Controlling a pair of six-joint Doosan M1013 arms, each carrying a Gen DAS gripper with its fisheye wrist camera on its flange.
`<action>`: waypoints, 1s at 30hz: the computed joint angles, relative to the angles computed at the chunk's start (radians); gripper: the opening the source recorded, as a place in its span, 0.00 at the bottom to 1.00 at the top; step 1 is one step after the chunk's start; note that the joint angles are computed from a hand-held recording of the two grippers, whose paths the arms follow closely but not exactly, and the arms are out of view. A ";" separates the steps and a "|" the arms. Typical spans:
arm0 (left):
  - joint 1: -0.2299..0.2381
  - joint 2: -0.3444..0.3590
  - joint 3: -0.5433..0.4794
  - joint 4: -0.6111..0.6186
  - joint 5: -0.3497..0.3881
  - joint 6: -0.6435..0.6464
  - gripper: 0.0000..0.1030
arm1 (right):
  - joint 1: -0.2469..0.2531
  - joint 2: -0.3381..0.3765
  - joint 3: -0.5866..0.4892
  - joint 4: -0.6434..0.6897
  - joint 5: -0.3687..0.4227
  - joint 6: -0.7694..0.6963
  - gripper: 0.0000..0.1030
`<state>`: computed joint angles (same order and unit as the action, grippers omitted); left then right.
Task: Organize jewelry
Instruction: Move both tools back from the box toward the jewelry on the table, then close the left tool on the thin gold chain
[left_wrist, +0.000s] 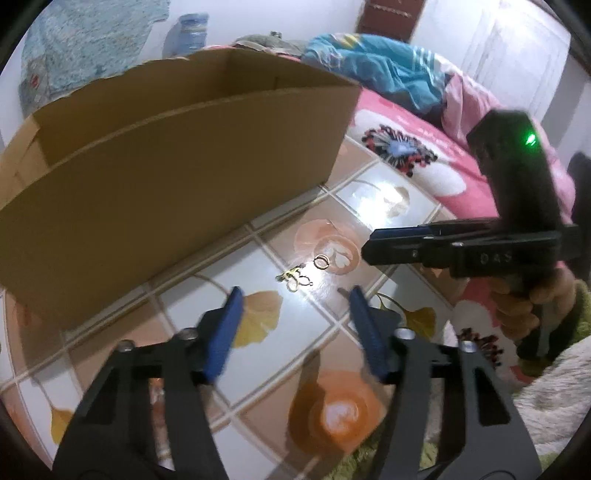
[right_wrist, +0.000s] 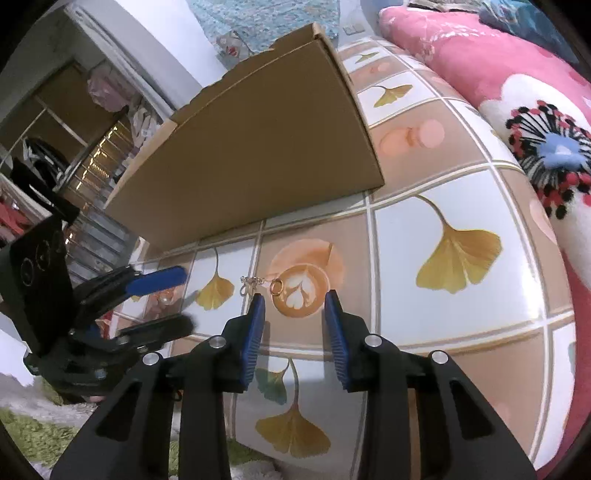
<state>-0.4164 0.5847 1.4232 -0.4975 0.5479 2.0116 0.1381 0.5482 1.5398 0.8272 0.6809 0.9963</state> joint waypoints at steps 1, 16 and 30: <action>-0.004 0.009 -0.010 0.020 0.004 -0.010 0.45 | 0.005 0.000 0.001 -0.010 -0.010 -0.002 0.32; -0.044 0.050 -0.049 0.252 -0.035 -0.099 0.16 | 0.019 0.008 0.003 0.001 -0.039 -0.047 0.32; -0.033 0.023 0.002 0.209 -0.064 -0.072 0.07 | 0.010 0.001 0.010 0.000 -0.040 -0.047 0.32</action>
<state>-0.4497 0.6081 1.4247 -0.2887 0.4836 1.9398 0.1481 0.5492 1.5493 0.8268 0.6409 0.9489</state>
